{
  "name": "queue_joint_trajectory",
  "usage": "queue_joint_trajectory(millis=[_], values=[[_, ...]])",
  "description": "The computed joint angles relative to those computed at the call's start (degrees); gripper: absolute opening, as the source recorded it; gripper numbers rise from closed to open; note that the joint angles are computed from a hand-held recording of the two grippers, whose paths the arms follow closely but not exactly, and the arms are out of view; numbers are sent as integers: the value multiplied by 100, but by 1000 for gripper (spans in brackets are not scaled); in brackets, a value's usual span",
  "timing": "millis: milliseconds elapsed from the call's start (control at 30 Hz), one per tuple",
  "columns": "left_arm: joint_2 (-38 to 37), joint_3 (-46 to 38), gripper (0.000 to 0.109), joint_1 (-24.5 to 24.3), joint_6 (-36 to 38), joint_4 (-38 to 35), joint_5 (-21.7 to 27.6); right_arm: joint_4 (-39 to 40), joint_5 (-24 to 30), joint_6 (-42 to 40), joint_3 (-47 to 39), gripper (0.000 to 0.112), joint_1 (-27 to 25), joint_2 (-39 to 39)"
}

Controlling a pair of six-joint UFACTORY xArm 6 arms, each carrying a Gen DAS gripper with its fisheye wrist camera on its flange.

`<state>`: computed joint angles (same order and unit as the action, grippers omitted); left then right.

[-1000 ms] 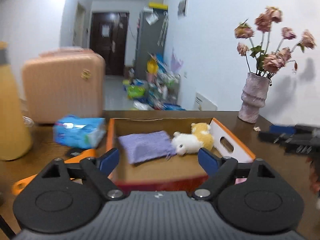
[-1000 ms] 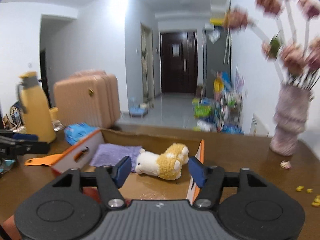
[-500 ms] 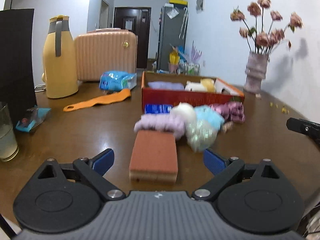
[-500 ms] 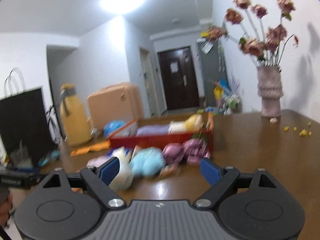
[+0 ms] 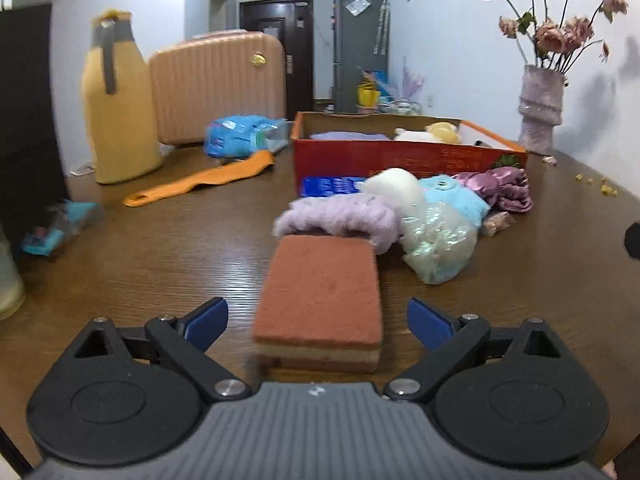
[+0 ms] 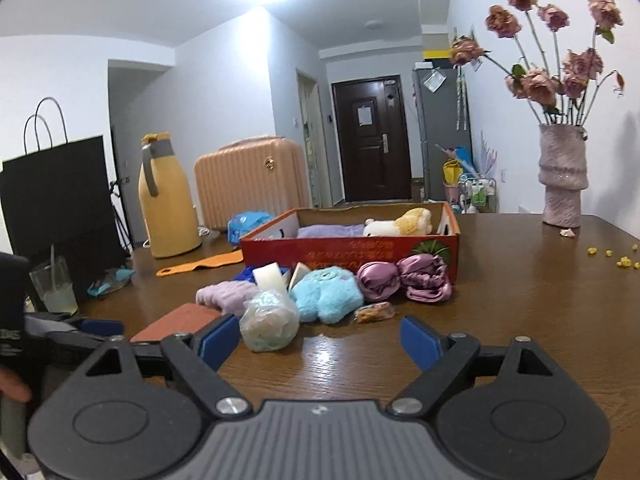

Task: Organize soft objects
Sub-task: 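Grasp the brown-and-cream sponge block with the left gripper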

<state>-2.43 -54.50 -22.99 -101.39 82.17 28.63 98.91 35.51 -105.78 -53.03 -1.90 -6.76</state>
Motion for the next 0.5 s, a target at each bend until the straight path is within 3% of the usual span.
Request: queue_joint_trajectory(millis=[67,133,267,300,333,367,433,500], values=[[58,7,70,155,19,-126,-314,-19,-77,22,4,87,67,15],[-28,141,70,253,-21,6,-571,-76,-144,82,-35,87,106,70],[-471,582,72,780,-391,852,-2027,-125,-170,199,-144,87,192,192],[-641,719,76,869,-576,1093,-2056,-132,-113,222,-169,87,197,221],[-821,874,88,904,-622,1094,-1845,-178,-74,293,-207,87,232,259],[-1020,1057,91,870,-592,906,-1415,-297,-63,407,-253,87,300,303],[-1306,1324,89,1085,-593,533,-1068,-396,-5,428,-325,87,424,372],[-1509,1514,86,1453,-1090,526,-1355,-505,181,593,-481,87,596,496]])
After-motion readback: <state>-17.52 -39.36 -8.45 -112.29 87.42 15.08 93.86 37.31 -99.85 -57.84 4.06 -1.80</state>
